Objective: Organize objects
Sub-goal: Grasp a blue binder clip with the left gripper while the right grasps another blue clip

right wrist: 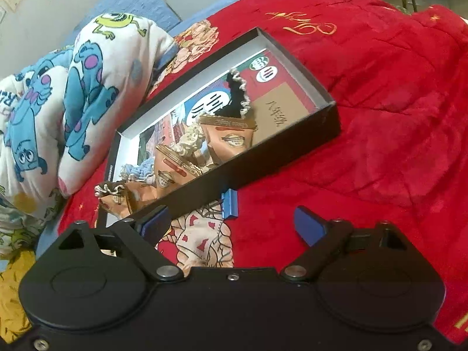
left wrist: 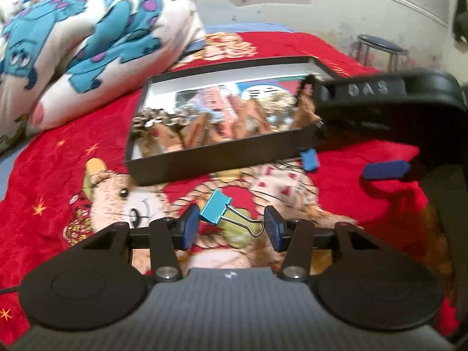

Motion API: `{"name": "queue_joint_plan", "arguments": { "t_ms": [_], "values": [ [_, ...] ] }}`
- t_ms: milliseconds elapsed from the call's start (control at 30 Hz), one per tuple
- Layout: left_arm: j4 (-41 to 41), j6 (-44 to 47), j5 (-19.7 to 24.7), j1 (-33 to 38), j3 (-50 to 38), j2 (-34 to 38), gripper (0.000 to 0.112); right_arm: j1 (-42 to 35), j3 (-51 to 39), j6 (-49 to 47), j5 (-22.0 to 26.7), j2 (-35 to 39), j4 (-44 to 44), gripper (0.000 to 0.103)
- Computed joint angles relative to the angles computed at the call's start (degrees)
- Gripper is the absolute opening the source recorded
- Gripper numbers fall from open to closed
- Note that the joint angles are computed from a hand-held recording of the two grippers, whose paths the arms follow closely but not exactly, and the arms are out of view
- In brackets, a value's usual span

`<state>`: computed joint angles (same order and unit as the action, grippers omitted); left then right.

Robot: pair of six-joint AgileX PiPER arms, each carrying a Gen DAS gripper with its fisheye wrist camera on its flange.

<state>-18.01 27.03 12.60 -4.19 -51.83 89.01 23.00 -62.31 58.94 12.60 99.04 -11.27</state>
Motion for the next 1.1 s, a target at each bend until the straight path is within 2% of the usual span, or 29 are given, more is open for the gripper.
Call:
{"name": "queue_joint_plan", "arguments": {
  "t_ms": [133, 267, 400, 500, 600, 767, 833, 933, 1100],
  "values": [
    [12.72, -15.96, 1.24, 1.05, -2.63, 2.03, 0.053, 2.17, -2.64, 11.82, 2.86, 2.46, -14.58, 0.087],
    [11.18, -15.78, 4.92, 2.63, -6.17, 4.57, 0.053, 2.86, -3.28, 15.72, 3.54, 3.56, -19.53, 0.087],
    [18.2, -22.86, 3.97, 2.03, -6.59, 5.28, 0.053, 3.91, -4.95, 18.58, 4.1, 5.49, -24.07, 0.087],
    [18.09, -23.29, 3.93, 2.21, -7.11, 5.46, 0.053, 5.44, -6.43, 21.33, 5.23, 6.82, -28.92, 0.085],
    [21.21, -27.16, 4.22, 2.24, -7.83, 5.83, 0.053, 7.14, -8.6, 22.72, 7.63, 8.59, -32.13, 0.079],
    [31.56, -37.16, 7.59, 1.48, -10.03, 7.75, 0.053, 11.12, -12.71, 24.0, 14.14, 11.93, -38.24, 0.055],
    [34.66, -40.2, 8.73, 1.29, -10.81, 8.63, 0.053, 12.82, -14.27, 23.26, 16.62, 13.29, -39.76, 0.049],
    [33.48, -39.7, 9.95, 1.97, -11.87, 9.14, 0.053, 14.69, -15.84, 22.74, 19.62, 14.66, -42.06, 0.043],
    [35.46, -41.68, 10.37, 1.91, -11.74, 9.02, 0.053, 15.35, -15.99, 23.37, 20.42, 14.74, -43.04, 0.042]
  ]
}}
